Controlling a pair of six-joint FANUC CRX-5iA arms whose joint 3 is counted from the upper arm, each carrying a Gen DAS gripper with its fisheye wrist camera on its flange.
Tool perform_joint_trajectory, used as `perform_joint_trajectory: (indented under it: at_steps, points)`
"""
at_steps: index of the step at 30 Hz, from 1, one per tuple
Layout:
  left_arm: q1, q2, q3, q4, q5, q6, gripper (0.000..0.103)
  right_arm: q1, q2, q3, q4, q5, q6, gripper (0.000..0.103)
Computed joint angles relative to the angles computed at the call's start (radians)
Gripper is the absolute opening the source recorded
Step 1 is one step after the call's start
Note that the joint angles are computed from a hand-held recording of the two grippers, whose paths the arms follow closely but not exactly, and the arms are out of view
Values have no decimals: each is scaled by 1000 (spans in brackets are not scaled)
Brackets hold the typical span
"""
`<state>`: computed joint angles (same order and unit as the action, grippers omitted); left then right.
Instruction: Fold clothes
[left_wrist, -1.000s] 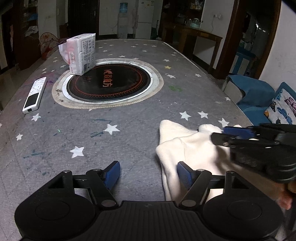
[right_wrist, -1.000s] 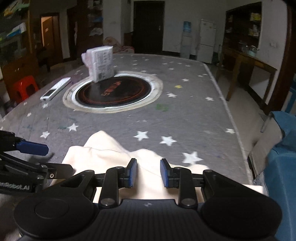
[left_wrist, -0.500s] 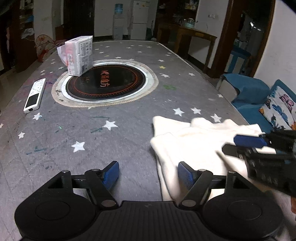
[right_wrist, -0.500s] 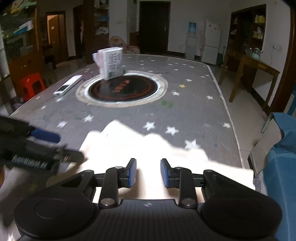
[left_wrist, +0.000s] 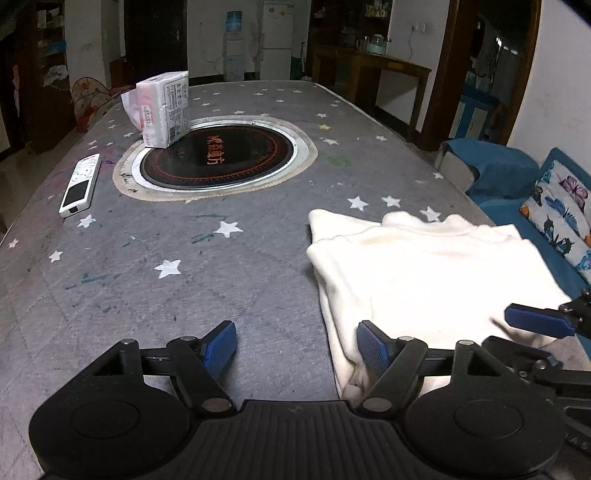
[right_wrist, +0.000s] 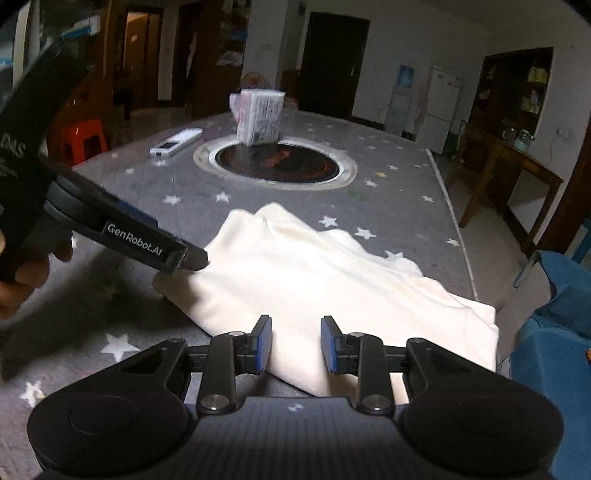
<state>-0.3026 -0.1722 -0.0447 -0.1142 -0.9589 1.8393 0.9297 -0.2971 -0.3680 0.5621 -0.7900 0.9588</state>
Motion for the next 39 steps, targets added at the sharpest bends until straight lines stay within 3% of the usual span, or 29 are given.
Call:
perform_joint_trajectory:
  at_steps: [4, 12, 19, 23, 39]
  points:
    - [1, -17, -20, 16, 13, -14, 78, -4, -28, -33, 39, -6, -76, 29]
    - [-2, -23, -27, 14, 12, -6, 79, -27, -58, -54, -8, -15, -123, 29]
    - [-13, -24, -33, 8, 9, -4, 79, -69, -88, -97, 52, -36, -261, 30]
    - [-13, -23, -33, 16, 4, 10, 79, -70, -92, -105, 57, -39, -258, 31]
    - [-39, -57, -42, -4, -15, 35, 91, -3, -112, -119, 69, -31, -289, 48]
